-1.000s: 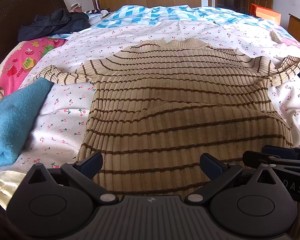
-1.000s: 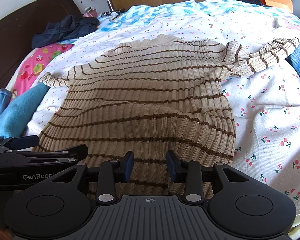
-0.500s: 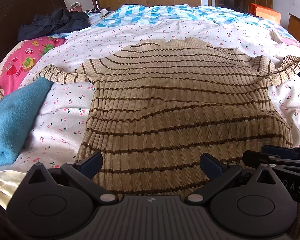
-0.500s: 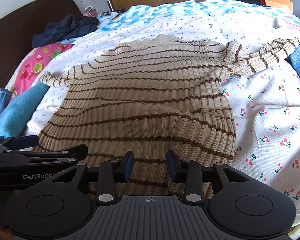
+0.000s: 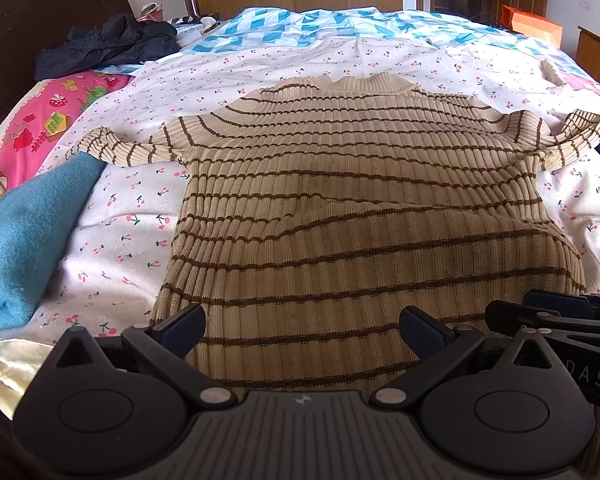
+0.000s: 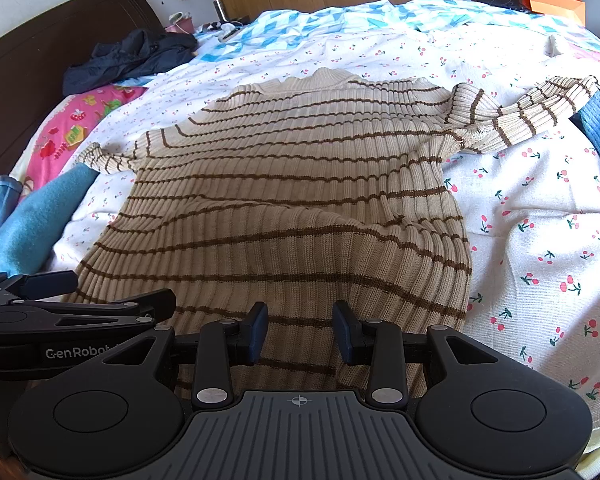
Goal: Fold small clothes
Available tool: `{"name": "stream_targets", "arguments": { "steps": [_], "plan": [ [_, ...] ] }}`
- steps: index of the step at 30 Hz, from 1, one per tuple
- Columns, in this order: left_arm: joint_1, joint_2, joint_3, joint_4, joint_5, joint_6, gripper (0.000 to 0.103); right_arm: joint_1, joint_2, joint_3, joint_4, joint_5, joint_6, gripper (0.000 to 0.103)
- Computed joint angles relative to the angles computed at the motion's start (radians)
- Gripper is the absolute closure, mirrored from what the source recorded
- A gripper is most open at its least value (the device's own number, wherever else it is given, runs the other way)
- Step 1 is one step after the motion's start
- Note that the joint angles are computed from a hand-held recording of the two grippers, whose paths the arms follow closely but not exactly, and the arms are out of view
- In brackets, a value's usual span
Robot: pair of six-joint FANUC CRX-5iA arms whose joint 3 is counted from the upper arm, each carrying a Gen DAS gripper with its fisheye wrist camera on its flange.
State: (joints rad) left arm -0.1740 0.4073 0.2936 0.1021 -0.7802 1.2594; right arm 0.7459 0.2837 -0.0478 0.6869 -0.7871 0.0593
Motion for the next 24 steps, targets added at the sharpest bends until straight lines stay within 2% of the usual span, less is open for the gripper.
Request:
{"name": "stream_targets", "arguments": {
  "steps": [24],
  "plan": [
    [0.001, -0.001, -0.005, 0.002, -0.001, -0.001, 0.000, 0.000, 0.001, 0.001, 0.000, -0.001, 0.001, 0.067]
  ]
}}
